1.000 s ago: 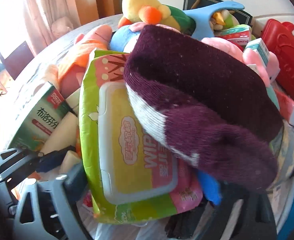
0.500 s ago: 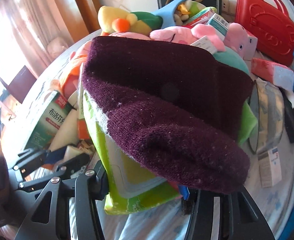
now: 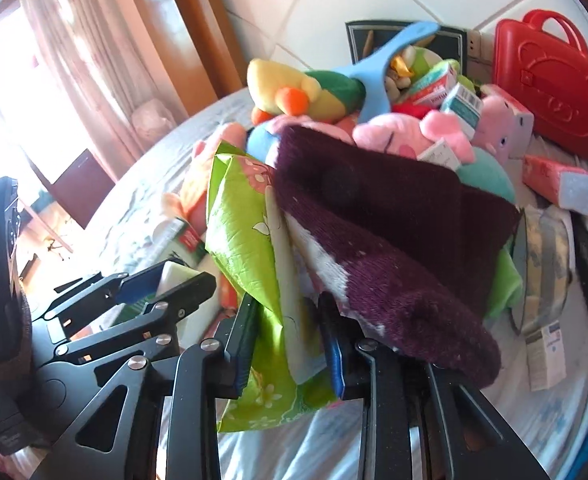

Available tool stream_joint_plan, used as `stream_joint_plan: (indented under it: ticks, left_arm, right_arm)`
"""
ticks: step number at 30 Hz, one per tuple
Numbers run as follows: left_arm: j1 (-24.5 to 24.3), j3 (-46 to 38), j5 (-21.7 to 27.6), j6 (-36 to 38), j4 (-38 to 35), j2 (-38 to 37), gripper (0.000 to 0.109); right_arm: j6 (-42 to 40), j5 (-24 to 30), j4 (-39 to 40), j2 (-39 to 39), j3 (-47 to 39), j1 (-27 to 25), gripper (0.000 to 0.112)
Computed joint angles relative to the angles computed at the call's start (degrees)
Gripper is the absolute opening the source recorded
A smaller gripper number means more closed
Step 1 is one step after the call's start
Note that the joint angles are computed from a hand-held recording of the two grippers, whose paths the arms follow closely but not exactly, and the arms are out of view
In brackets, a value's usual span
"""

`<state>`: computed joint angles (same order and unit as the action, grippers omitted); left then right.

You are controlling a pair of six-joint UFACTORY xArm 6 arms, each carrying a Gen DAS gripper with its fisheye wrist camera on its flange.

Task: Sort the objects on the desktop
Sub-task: 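Grasp the white bottle cap with the left tool while the right tool grasps the green wipes pack, then lift the white bottle and green wipes pack and carry them over the crate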

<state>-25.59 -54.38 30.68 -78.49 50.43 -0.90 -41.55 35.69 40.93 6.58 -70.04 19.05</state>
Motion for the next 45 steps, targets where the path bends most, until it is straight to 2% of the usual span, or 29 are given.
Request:
stream_joint_plan:
  ticks: [5, 9, 14, 18, 24, 31, 36, 41, 45]
  left_arm:
    - [-0.8, -0.8, 3.7, 0.1, 1.8, -2.9, 0.027]
    - [-1.1, -1.3, 5.7, 0.0, 3.2, -5.5, 0.027]
    - [-1.7, -3.0, 7.7, 0.2, 5.7, -7.7, 0.027]
    - [-1.9, -5.1, 7.4, 1.3, 6.7, -8.0, 0.027]
    - [-2.1, -8.9, 4.0, 3.8, 7.9, -6.9, 0.027]
    - [-3.6, -15.2, -2.0, 8.6, 6.2, -2.3, 0.027]
    - [-6.5, -22.8, -3.7, 13.2, 2.8, 2.8, 0.027]
    - [-11.2, -34.6, -2.5, 16.2, 2.1, 10.0, 0.027]
    - [-15.7, -47.6, -0.1, 17.9, 2.1, 17.9, 0.027]
  right_arm:
    - [-1.6, -0.1, 2.0, -2.4, -0.4, 1.0, 0.029]
    - [-1.1, -0.5, 2.1, -1.7, -4.6, 1.5, 0.028]
    - [1.1, -2.6, 0.9, -4.1, -5.5, 1.9, 0.027]
    - [2.8, -5.0, -0.7, -6.8, -4.7, 1.9, 0.027]
    - [8.0, -9.0, -5.3, -10.4, -3.8, 1.2, 0.027]
    - [20.4, -13.9, -17.7, -14.9, -0.7, -2.1, 0.027]
    - [26.6, -15.2, -24.4, -18.9, 1.1, -6.4, 0.027]
    - [26.0, -16.5, -23.9, -22.3, 1.0, -12.0, 0.026]
    - [20.6, -16.3, -19.5, -23.0, -1.0, -18.4, 0.025]
